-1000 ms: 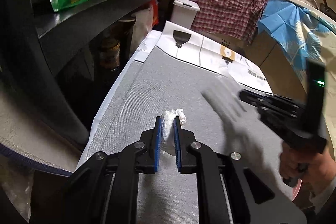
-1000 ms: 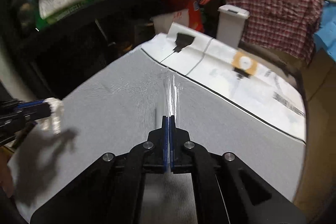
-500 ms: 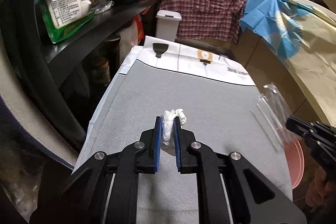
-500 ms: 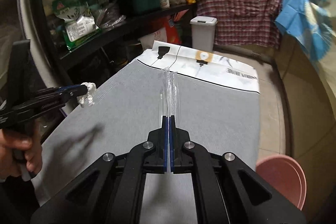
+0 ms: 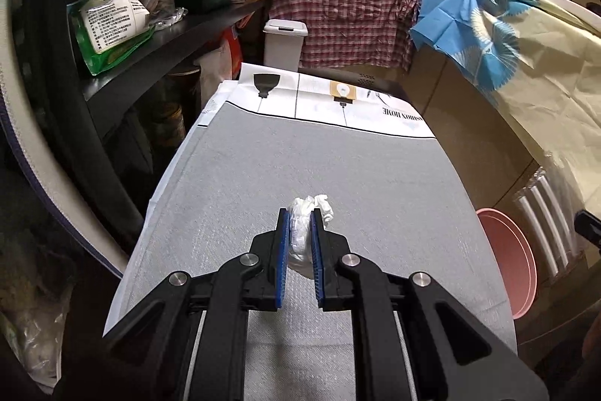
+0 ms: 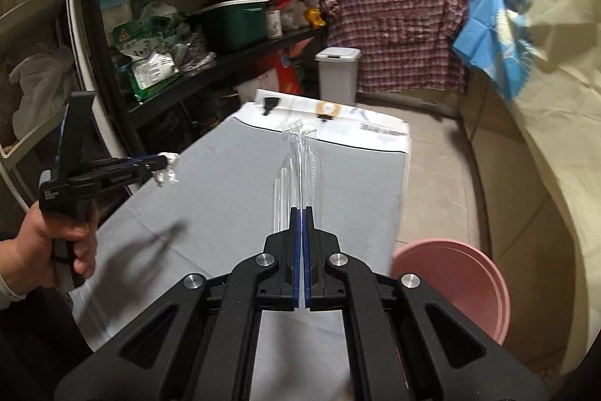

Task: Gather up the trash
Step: 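Carry the tissue in the left tool while the right tool carries the straws to the bin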

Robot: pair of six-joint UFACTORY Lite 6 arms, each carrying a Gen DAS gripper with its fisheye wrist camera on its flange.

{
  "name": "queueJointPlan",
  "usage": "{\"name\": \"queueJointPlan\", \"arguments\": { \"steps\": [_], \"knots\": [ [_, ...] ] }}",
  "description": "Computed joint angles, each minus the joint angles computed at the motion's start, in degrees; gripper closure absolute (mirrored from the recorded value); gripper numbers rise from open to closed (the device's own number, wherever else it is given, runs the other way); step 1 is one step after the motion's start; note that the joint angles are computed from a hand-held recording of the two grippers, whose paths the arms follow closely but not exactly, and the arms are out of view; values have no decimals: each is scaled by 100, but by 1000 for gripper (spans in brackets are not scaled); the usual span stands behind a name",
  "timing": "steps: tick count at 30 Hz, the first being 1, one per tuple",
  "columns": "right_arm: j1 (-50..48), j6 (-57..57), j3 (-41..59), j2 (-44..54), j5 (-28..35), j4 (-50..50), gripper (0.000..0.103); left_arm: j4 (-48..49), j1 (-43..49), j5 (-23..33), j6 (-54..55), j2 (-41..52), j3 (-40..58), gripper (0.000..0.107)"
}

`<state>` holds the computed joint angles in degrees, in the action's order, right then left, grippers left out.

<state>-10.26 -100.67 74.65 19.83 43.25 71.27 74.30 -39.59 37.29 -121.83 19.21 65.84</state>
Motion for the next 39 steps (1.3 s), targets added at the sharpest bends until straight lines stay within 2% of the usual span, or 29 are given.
{"name": "queueJointPlan", "arguments": {
  "steps": [7, 11, 19, 24, 34, 39],
  "knots": [
    [-769, -379, -2, 178, 146, 209, 102, -162, -285, 127, 117, 256, 257, 96],
    [-1134, -157, 174, 499, 329, 234, 102, -257, -459, 144, 90, 488, 436, 96],
    [-1284, -256, 126, 574, 68, 473, 102, -445, -776, 232, 176, 1021, 988, 96],
    [-1439, -302, 230, 668, 139, 598, 102, -629, -910, 268, 350, 1370, 1406, 96],
    [-1698, -232, 671, 993, -99, 881, 102, -1043, -1119, 473, 1015, 2104, 2597, 96],
    [-1735, -298, 906, 1190, -349, 982, 102, -1467, -1159, 438, 1731, 2714, 3607, 96]
  ]
}}
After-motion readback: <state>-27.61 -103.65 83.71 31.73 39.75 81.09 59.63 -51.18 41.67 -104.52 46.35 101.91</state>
